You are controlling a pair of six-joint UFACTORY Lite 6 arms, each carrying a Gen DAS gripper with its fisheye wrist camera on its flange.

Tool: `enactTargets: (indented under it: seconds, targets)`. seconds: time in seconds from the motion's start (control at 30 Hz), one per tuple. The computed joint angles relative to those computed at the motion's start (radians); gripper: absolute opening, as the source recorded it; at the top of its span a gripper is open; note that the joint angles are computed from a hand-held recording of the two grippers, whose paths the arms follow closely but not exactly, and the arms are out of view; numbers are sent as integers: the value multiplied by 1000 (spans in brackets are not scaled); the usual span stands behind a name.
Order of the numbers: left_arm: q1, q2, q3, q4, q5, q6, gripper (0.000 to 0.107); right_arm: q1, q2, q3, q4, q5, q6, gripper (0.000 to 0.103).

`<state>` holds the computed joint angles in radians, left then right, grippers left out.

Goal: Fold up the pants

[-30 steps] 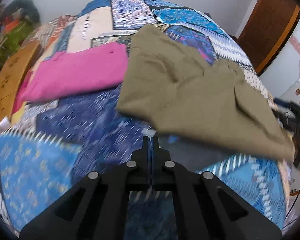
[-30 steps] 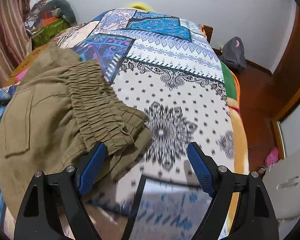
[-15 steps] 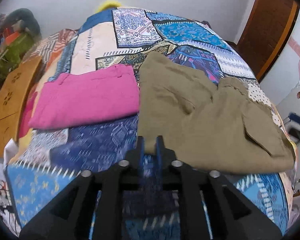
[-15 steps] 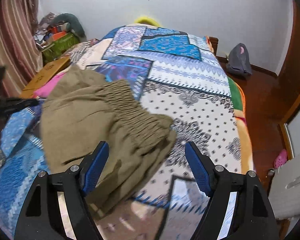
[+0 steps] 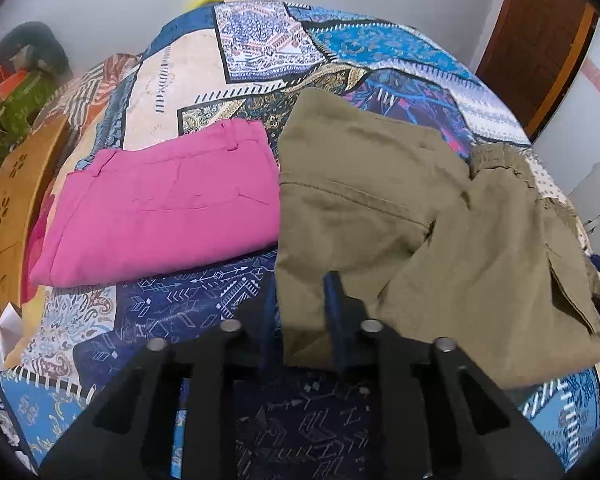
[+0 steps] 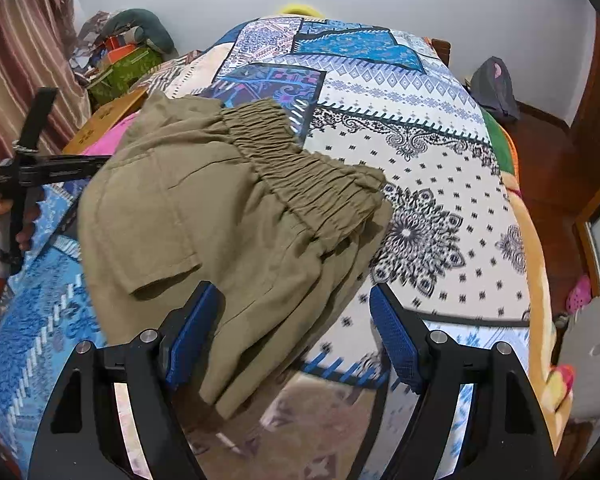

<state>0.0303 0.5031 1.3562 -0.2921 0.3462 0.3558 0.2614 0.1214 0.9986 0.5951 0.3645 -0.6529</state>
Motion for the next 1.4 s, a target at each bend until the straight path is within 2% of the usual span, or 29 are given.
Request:
enactTargets:
  seconds: [0.23,0.3,0.4,0.57,0.63,0.73,0.8,0.9,0.97,1.03,1.13,1.3,1.4]
  targets:
    - [-1,-116,-139,101,-27,-96,2,-26,135,119,-11,7,-64,75]
    - [-1,-147,-178,67,-21,-61,1,-36,203,187,-66,4,-31,75]
    - [-14,-193,-232,146,-38,-144,1,-42,288,277,-156,0,40,75]
    - [6,-227,-254,89,-20,-114,2,-27,380,388,-365,-17,212,75]
    - [19,-239,-254,31,-7,-64,3,-33,406,421,-393,-12,235,73]
    - [21,-253,-248,20,4,-60,10,-57,416,454,-340,19,216,73]
    - [23,-256,-237,9,12,-58,29,-65,385,439,-340,21,250,73]
    - [16,-250,-212,23,4,-88,44,-66,300,382,-352,17,300,73]
    - [14,-228,-180,-12,10,-67,48,-69,245,346,-321,27,288,74]
    - [9,-194,-138,-54,21,-37,49,-61,191,310,-337,32,325,74]
    - [1,-117,-66,-119,51,12,50,-59,154,287,-273,56,291,76]
    - [-1,1,13,-196,95,62,50,-48,197,276,-244,20,275,76]
    - [-2,32,33,-251,102,112,50,-39,231,274,-340,-3,380,76]
